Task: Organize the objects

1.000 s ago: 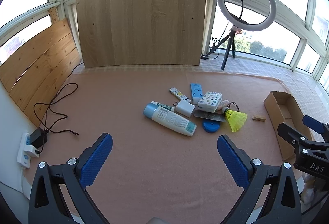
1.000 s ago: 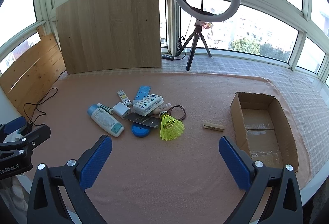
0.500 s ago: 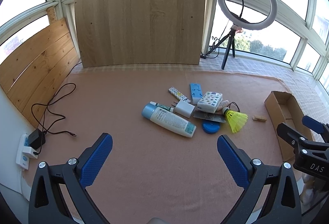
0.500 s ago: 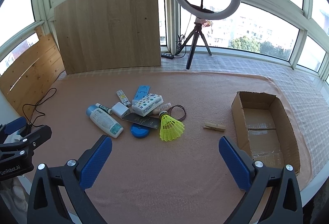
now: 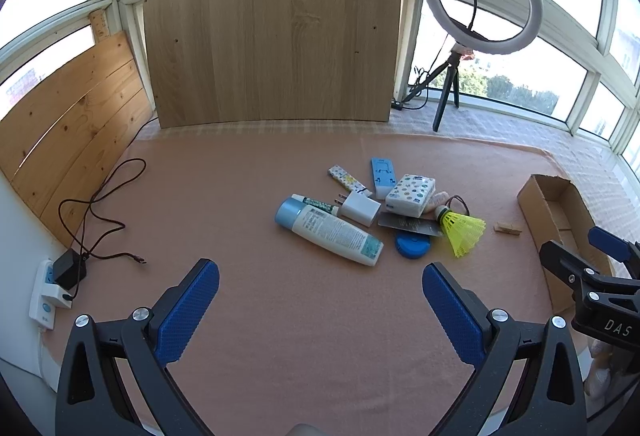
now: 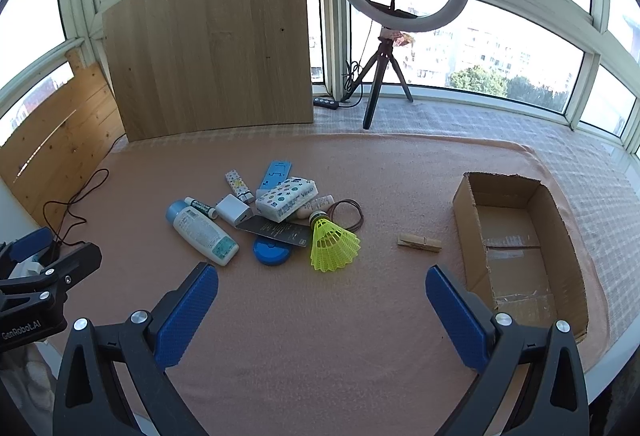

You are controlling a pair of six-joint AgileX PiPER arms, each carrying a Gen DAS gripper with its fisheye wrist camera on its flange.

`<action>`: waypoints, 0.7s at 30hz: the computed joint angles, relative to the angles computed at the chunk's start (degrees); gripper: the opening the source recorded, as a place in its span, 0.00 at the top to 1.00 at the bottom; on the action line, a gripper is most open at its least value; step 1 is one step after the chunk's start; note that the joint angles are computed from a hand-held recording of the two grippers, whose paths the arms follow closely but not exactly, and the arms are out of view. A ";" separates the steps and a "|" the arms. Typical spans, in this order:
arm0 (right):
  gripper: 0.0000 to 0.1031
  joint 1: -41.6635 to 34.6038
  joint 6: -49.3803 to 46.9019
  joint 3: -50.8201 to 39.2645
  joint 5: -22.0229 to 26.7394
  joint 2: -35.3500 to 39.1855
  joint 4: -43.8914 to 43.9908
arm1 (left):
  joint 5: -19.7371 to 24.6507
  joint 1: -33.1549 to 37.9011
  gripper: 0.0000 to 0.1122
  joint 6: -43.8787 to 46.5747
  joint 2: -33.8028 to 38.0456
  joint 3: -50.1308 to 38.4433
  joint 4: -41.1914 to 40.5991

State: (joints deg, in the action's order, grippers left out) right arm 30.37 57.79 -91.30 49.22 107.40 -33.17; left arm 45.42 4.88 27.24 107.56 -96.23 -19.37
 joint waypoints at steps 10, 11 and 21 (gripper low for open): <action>0.01 -1.11 -0.37 0.71 -0.70 -0.06 1.37 | -0.88 -0.20 0.08 0.38 0.34 0.69 0.15; 0.01 -1.25 -0.48 0.79 -0.83 -0.05 1.52 | -0.98 -0.22 0.08 0.41 0.50 0.63 0.19; 0.01 -5.26 -4.97 0.75 -2.85 0.49 4.16 | 0.87 -0.73 0.08 -1.85 6.39 -7.55 3.07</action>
State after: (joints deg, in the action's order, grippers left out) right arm 25.11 52.82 -90.55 46.38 107.89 -29.01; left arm 46.29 4.14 25.39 113.95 -103.78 -16.30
